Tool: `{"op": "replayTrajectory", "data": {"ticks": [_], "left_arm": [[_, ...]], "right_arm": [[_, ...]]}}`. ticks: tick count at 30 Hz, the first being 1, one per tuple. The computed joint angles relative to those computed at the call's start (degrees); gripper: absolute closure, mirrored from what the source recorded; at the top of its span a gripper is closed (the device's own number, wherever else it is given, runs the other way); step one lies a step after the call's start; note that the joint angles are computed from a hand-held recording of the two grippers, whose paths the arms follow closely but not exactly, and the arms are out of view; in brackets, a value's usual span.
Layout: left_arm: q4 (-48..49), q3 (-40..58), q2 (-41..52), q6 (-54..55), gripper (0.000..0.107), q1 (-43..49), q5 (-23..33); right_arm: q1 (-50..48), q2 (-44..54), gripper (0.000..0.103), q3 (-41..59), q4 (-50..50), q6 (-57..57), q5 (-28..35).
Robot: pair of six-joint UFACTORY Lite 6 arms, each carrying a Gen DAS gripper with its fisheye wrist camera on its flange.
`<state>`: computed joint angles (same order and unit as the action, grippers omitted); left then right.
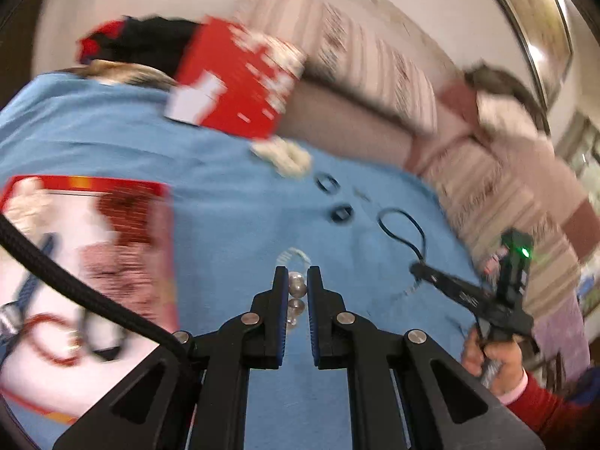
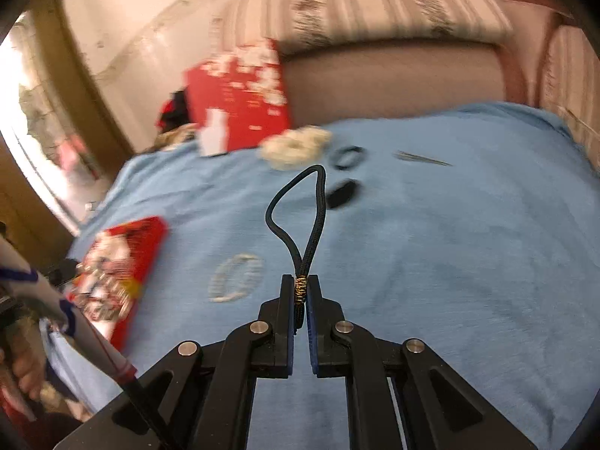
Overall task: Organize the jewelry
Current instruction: 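Carry the pearl bracelet with left tool while right tool carries the cord to the tray, then open both tools to drop the bracelet and cord into the tray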
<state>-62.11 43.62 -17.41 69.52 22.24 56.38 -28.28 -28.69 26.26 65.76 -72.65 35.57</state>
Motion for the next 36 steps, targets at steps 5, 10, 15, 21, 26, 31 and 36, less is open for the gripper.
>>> {"op": "replayTrajectory", "data": {"ticks": [5, 10, 15, 21, 26, 31, 36], "left_arm": [[2.49, 5.67, 7.09, 3.56, 0.098, 19.32, 8.04], [11.71, 12.33, 18.5, -1.93, 0.098, 22.84, 2.68], [15.1, 14.39, 23.7, -4.03, 0.098, 23.82, -6.72], [14.5, 17.76, 26.07, -3.79, 0.098, 27.58, -4.78], [17.81, 19.06, 27.34, -8.71, 0.098, 26.46, -8.3], [19.59, 22.87, 31.98, -12.36, 0.098, 27.98, -10.62], [19.34, 24.77, 32.91, -12.91, 0.097, 29.74, -11.49]], "right_arm": [[24.99, -4.52, 0.097, 3.4, -12.59, 24.85, -8.86], [49.21, 6.62, 0.097, 10.94, -20.49, 42.5, -19.12], [63.34, 21.16, 0.097, 18.6, -25.06, 52.17, -25.52], [69.53, 39.13, 0.097, 35.0, -42.49, 72.17, -25.96], [70.38, 56.44, 0.097, 56.36, -66.84, 95.44, -20.52], [69.42, 75.12, 0.097, 82.55, -73.8, 100.66, -8.65], [68.51, 95.63, 0.093, 112.53, -72.14, 98.82, 4.41]]}}
